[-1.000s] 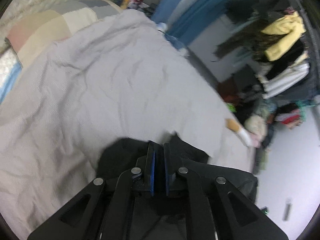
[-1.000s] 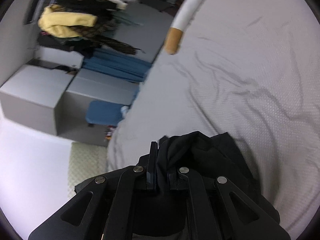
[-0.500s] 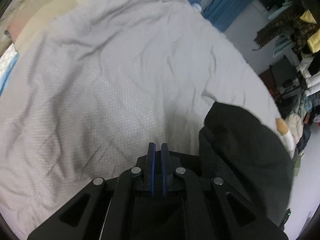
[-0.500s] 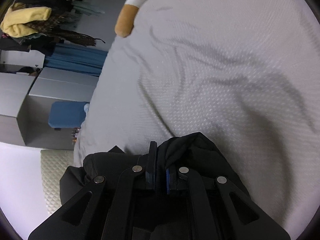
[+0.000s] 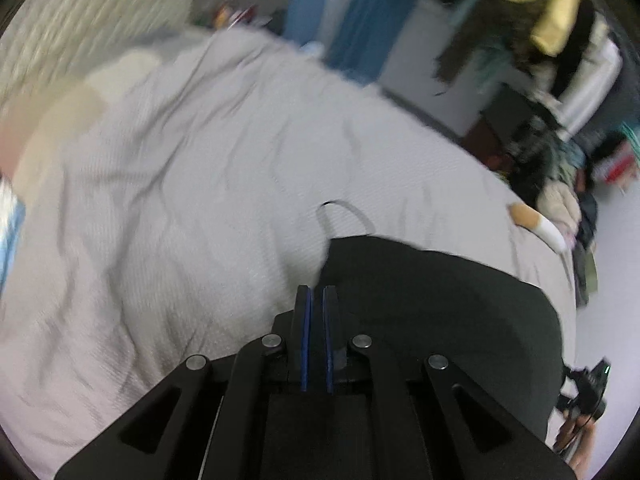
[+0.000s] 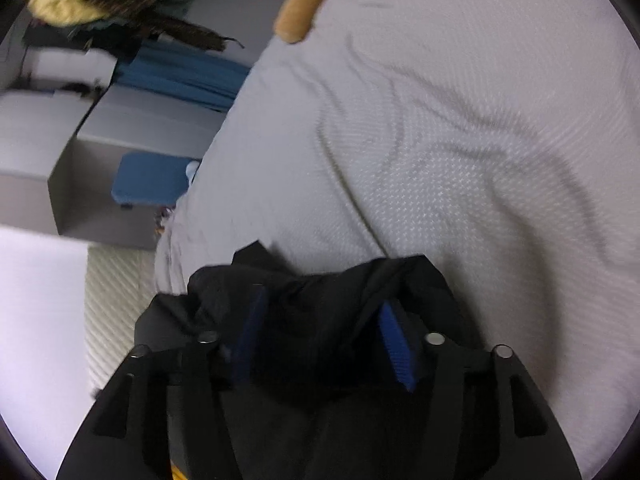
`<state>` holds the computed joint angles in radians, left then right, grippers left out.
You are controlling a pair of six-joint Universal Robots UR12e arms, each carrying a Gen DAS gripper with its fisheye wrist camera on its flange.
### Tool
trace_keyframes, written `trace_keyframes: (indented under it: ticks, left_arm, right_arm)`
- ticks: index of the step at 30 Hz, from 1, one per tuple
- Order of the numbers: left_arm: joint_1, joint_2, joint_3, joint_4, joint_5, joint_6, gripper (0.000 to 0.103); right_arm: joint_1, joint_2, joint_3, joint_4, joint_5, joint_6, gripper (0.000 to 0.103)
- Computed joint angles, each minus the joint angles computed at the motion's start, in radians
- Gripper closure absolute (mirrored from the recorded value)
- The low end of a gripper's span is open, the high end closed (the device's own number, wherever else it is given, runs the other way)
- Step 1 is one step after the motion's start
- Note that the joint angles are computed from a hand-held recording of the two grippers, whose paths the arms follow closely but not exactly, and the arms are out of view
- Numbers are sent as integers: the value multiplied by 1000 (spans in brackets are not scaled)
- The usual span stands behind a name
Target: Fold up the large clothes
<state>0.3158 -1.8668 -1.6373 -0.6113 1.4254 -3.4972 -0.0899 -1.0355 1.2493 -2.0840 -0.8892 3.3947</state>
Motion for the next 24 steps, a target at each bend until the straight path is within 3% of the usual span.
trace_keyframes:
  ticks: [2, 3, 7, 13, 16, 18, 21, 24]
  left_arm:
    - [-18, 25, -11, 22, 6, 50, 97]
    - [-29, 35, -14, 28, 9, 76, 97]
    - [-78, 62, -32, 72, 11, 157, 96]
    - [-170, 35, -51, 138, 64, 260, 96]
    - [-204, -13, -42, 133, 120, 310, 96]
    - [-221, -39, -50, 185, 178, 328, 96]
    - [-214, -63, -60, 239, 180, 325, 96]
    - [-195, -80, -62, 276, 142, 296, 96]
  right_arm:
    - [19, -36, 12, -46, -120, -52, 32]
    - [29, -56, 24, -85, -168, -87, 22]
    - [74, -122, 89, -251, -269, -181, 15]
    - [159, -162, 195, -453, -287, -291, 5]
    - [212, -139, 209, -483, -311, -372, 5]
    - [240, -120, 215, -486, -345, -420, 0]
    - [265, -102, 234, -554, -401, -452, 0]
    - [268, -84, 219, -550, -393, -451, 0]
